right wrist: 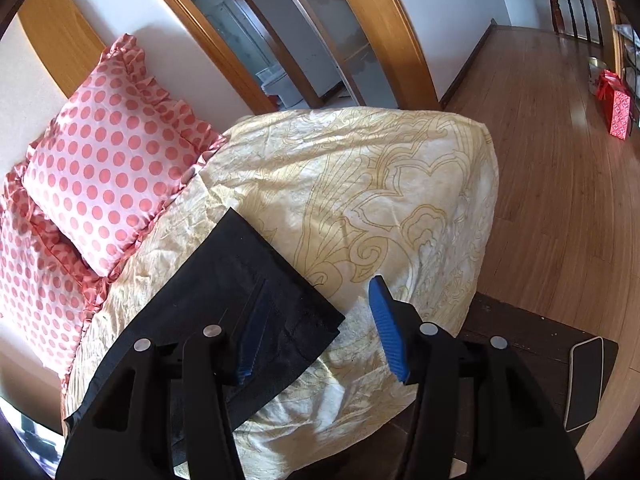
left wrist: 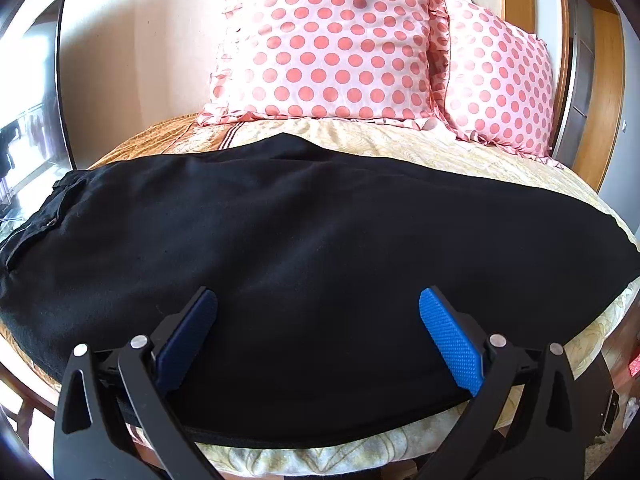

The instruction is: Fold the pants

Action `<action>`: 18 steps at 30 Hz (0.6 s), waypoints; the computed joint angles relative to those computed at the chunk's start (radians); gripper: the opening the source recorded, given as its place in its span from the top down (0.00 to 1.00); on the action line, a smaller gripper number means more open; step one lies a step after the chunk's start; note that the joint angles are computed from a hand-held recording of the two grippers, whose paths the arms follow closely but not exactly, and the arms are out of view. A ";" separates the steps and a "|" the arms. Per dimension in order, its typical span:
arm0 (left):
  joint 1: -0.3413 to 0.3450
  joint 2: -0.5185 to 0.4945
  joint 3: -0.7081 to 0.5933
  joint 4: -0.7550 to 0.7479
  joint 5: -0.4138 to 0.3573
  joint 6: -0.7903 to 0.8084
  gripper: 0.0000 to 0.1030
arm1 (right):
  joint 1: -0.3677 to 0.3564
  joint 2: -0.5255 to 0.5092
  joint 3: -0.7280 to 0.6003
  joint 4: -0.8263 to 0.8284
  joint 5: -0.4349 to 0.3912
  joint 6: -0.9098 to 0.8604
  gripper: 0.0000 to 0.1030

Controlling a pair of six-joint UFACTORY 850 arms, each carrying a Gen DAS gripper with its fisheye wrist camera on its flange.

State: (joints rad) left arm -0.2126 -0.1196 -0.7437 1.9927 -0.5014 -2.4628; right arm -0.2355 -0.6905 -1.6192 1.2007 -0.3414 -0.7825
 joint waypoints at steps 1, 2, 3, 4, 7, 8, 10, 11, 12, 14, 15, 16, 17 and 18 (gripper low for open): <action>-0.002 -0.002 -0.001 -0.007 -0.003 0.006 0.02 | 0.006 0.006 0.011 0.021 0.022 -0.034 0.48; -0.002 -0.003 -0.002 -0.010 -0.005 0.009 0.02 | 0.009 0.010 0.020 0.045 0.024 -0.084 0.48; -0.003 -0.003 -0.002 -0.011 -0.006 0.012 0.02 | 0.013 0.019 0.034 0.069 0.030 -0.128 0.48; -0.003 -0.004 -0.002 -0.010 -0.007 0.012 0.02 | 0.014 0.021 0.041 0.094 0.018 -0.166 0.48; -0.003 -0.006 -0.003 -0.012 -0.009 0.018 0.02 | 0.018 0.028 0.057 0.157 -0.035 -0.264 0.53; -0.004 -0.007 -0.004 -0.014 -0.011 0.020 0.02 | 0.017 0.028 0.063 0.199 -0.061 -0.305 0.55; -0.004 -0.008 -0.004 -0.014 -0.013 0.021 0.02 | 0.011 0.022 0.070 0.289 -0.103 -0.360 0.64; -0.004 -0.009 -0.004 -0.013 -0.012 0.020 0.02 | 0.006 0.014 0.068 0.321 -0.125 -0.363 0.70; -0.004 -0.008 -0.004 -0.012 -0.011 0.018 0.02 | 0.000 0.003 0.062 0.339 -0.149 -0.343 0.77; -0.001 -0.005 -0.001 0.001 -0.005 0.006 0.02 | -0.004 -0.001 0.064 0.387 -0.185 -0.356 0.87; 0.001 -0.004 -0.001 0.007 -0.001 -0.001 0.02 | 0.003 0.006 0.070 0.401 -0.172 -0.381 0.88; 0.004 -0.003 0.000 0.017 0.004 -0.012 0.02 | 0.011 0.018 0.078 0.427 -0.159 -0.422 0.89; 0.006 -0.002 0.001 0.025 0.007 -0.022 0.02 | 0.018 0.029 0.087 0.466 -0.166 -0.472 0.90; 0.006 -0.002 0.001 0.028 0.008 -0.028 0.02 | 0.024 0.039 0.093 0.503 -0.186 -0.514 0.90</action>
